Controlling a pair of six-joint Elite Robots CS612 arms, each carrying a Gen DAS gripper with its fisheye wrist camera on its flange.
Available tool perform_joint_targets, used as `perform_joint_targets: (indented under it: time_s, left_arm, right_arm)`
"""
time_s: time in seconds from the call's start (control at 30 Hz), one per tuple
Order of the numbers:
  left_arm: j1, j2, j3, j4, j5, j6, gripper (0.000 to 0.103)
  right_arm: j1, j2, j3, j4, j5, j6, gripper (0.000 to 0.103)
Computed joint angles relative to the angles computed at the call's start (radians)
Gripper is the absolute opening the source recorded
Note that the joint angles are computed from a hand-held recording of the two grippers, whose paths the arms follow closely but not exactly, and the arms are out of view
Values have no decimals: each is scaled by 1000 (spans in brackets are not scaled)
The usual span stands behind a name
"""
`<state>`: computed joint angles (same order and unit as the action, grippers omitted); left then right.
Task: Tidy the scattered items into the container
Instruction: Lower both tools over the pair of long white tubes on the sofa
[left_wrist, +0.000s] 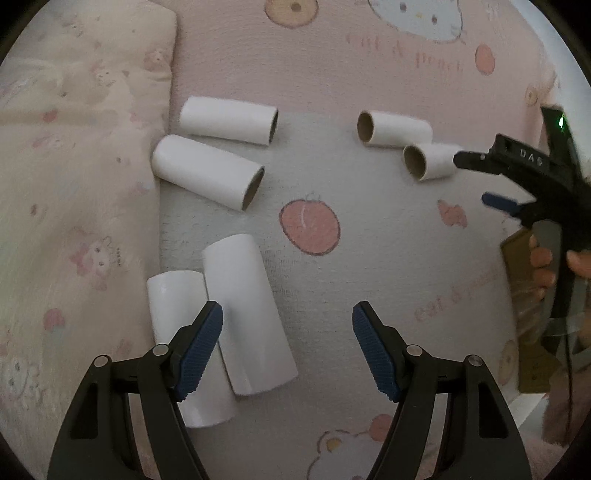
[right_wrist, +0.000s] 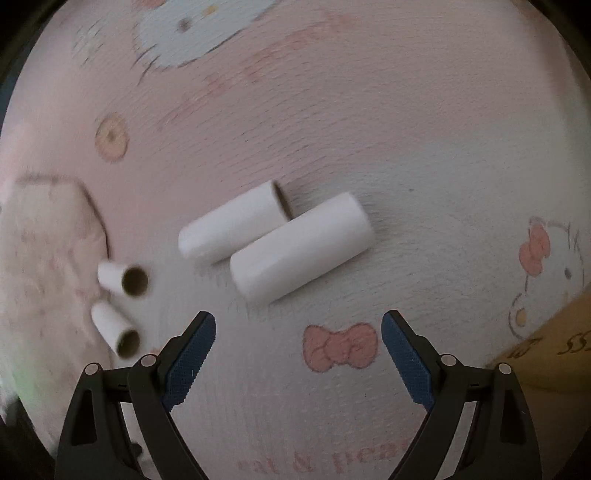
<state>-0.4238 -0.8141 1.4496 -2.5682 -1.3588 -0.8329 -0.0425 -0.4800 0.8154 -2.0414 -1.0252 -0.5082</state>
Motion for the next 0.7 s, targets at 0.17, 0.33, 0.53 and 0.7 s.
perform_joint_targets:
  time_s: [0.17,0.33,0.53,0.7]
  left_arm:
    - [14,-31,54,-52,-24,-89,76]
    - [33,-29,74,-108,-81,-172,76]
    - [6,-27,40,19,-6,-98,72]
    - [-1,-38,30,139,62,-112,71]
  right_arm:
    - [-11,-3,7,33,44,16,91]
    - [-4,0,-1,46,32,-7,91]
    - [-1,-45,73,139,74,-131,91]
    - [15,-120,205,119,62,-298,91]
